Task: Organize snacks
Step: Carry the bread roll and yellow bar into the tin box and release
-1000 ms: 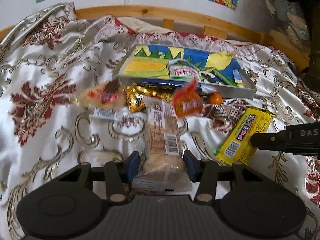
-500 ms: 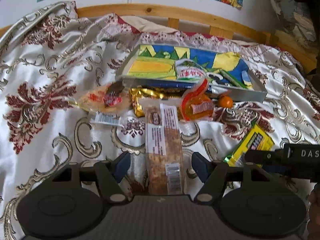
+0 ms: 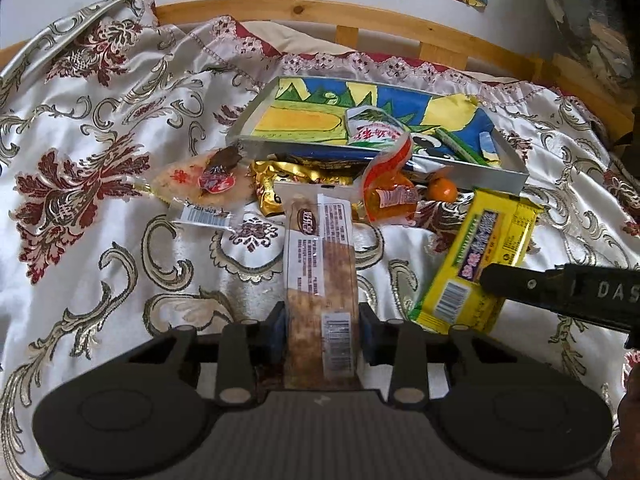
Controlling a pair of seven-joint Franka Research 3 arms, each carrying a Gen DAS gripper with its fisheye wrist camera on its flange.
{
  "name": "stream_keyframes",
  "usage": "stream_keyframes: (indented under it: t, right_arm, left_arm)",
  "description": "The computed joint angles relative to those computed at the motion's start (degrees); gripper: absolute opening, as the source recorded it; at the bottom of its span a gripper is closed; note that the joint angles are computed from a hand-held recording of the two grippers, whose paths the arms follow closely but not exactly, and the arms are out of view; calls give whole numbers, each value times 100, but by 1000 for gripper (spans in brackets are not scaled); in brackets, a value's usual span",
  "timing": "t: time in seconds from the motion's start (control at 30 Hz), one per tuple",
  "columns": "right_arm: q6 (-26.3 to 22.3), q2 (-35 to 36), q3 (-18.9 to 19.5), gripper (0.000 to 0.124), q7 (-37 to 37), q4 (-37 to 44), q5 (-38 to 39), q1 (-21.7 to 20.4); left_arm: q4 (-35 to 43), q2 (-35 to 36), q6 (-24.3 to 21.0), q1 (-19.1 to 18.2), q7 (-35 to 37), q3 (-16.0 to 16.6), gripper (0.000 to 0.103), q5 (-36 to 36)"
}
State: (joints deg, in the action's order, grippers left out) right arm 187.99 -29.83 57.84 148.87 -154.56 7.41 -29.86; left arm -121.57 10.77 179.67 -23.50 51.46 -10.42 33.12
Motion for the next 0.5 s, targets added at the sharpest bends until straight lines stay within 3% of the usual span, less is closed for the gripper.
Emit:
stream_keyframes:
  t: [0.2,0.5]
  right_arm:
    - [-553,-674,155,10,-87,153,-489,-88]
    - [-1157,-1310,25,9,157,244,-1299,82]
  left_arm:
    - [-116,-201,119,-110,-224,121,39,227]
    - [-335,-528,182,-25,-360,-52,39,428]
